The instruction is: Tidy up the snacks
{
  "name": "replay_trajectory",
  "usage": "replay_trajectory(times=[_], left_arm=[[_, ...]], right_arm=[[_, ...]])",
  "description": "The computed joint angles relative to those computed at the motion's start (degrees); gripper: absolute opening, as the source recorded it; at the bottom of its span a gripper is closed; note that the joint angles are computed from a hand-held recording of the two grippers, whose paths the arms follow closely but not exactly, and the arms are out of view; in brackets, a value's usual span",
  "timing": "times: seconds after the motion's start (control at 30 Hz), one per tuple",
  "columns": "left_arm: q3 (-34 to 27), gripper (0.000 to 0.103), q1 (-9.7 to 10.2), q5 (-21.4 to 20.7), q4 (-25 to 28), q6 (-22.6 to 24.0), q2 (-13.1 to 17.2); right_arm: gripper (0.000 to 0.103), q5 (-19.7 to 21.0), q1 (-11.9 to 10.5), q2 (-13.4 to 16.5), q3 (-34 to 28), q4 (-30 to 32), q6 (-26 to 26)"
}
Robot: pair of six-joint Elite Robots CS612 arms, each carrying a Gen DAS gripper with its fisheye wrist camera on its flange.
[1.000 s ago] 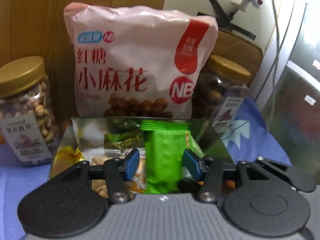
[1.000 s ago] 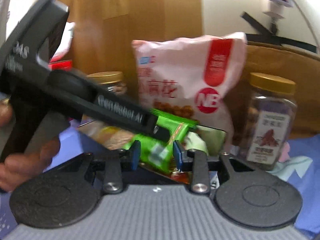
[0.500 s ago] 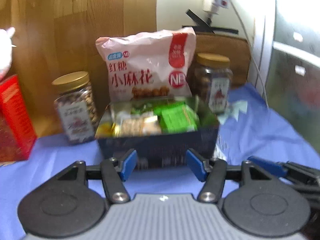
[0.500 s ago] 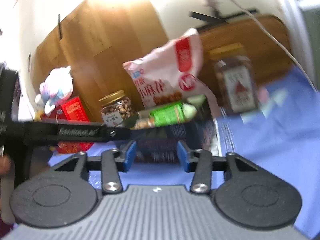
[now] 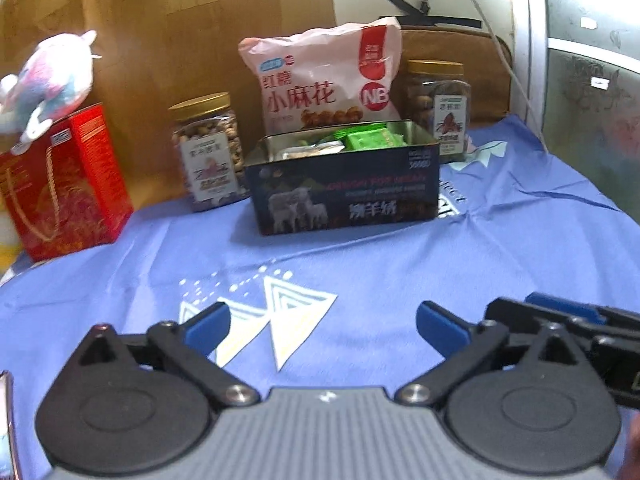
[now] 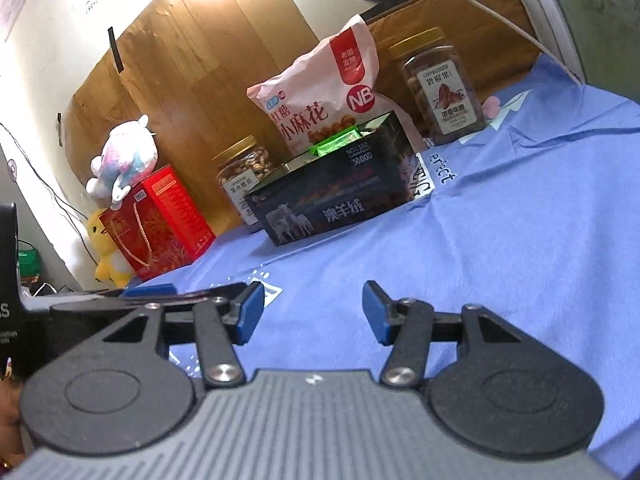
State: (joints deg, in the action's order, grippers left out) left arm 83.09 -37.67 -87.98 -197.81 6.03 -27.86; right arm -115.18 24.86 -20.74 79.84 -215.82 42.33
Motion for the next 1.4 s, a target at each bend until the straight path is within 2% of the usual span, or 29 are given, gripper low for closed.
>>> replay_trajectory(times=[0.13, 0.2, 0.27, 0.57, 1.07, 1.4], left_arm=[[0.66, 0.103, -0.11, 1.78, 1.34, -0.42, -0.46], [0.73, 0.103, -0.39, 3.4, 3.55, -0.04, -0.77], [0.81, 0.103, -0.51, 3.77, 3.48, 0.58, -0.66], [0.71, 0.103, -0.64, 5.04, 2.64, 1.1, -0.21], [0.02, 0.103, -0.47, 5.44, 3.12, 0.57, 0.22], [-0.16, 0.103, -0.61, 7.22, 2.59, -0.11, 0.42]], right_arm=[[0.064, -1.55, 0.48, -0.11, 0.05, -0.1, 0.34], [0.074, -1.72, 0.6, 0.02, -0.05, -0.81, -0.13], [0.076, -2.29, 0.84, 0.2, -0.4, -1.11, -0.98], [0.08, -3.28, 1.24, 0.71, -1.58, -0.82, -3.77], [0.081, -3.85, 1.35, 0.84, -1.62, -0.81, -2.8], [0.081, -4.06, 1.44, 0.92, -1.7, -0.76, -2.41]])
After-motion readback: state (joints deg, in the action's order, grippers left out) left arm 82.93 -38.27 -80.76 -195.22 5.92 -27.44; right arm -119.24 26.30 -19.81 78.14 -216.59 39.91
